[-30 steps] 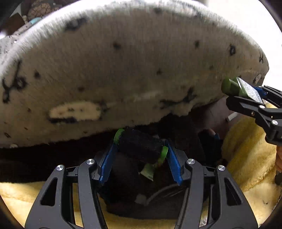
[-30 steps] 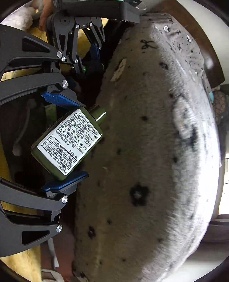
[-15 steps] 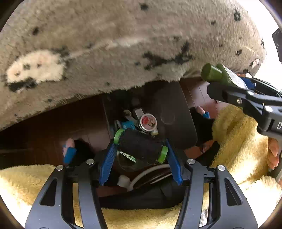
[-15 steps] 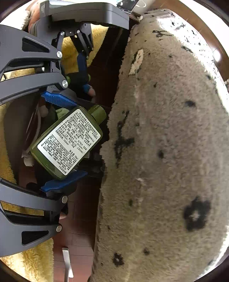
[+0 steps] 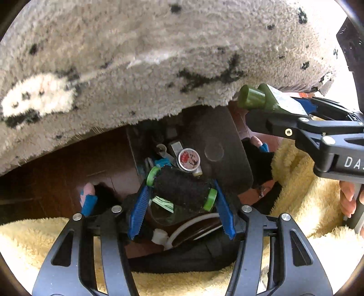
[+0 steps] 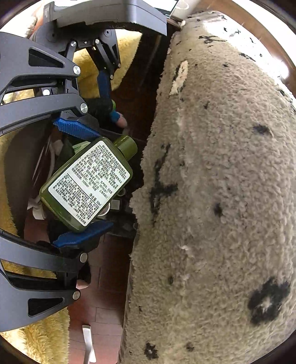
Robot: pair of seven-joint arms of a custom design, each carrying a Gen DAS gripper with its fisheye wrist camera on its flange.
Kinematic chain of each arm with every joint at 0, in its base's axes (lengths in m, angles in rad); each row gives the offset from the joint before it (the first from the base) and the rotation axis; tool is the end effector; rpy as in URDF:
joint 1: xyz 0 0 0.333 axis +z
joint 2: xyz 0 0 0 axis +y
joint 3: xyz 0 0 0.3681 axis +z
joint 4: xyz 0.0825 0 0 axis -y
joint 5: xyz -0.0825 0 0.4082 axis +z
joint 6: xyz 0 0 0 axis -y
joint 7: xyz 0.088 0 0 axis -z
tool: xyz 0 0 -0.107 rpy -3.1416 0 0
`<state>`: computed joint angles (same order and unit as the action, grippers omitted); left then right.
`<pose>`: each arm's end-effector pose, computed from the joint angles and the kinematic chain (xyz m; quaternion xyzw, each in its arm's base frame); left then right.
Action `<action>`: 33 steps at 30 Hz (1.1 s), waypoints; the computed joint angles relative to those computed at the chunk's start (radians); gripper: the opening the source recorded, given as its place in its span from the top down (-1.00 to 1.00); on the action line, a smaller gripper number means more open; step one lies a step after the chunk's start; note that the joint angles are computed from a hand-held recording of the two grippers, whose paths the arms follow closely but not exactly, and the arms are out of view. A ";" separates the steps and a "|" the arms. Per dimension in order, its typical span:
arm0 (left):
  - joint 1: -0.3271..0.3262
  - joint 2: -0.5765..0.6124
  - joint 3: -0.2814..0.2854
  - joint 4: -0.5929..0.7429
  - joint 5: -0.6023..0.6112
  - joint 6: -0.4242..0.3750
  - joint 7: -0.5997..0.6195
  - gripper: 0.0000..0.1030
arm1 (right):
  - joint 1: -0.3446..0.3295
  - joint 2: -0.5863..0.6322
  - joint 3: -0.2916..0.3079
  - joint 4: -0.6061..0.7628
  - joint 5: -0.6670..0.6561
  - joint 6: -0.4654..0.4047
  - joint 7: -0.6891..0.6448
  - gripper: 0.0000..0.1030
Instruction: Collect trash
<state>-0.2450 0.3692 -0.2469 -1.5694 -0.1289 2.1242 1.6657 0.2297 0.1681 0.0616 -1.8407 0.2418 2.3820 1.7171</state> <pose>0.6485 -0.3245 0.4955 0.5031 -0.8528 0.1366 0.0302 0.6405 0.1919 0.5166 -0.6905 0.6920 -0.0120 0.2104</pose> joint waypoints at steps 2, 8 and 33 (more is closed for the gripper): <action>0.001 -0.007 0.001 -0.004 0.001 0.008 0.000 -0.04 | -0.003 -0.003 -0.001 0.000 0.003 -0.001 -0.004 -0.35; -0.007 -0.026 0.014 -0.012 0.035 0.034 -0.037 -0.36 | -0.002 -0.021 -0.013 -0.006 -0.037 0.008 0.042 -0.58; 0.007 -0.205 0.032 0.008 0.132 0.446 -0.107 -0.82 | -0.052 -0.247 -0.015 0.007 -0.563 0.248 0.395 -0.93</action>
<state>-0.2380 0.1640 -0.2146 -1.5616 0.0030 2.5698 1.5591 0.1776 -0.0791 0.0462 -1.8338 -0.3207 2.6297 2.1124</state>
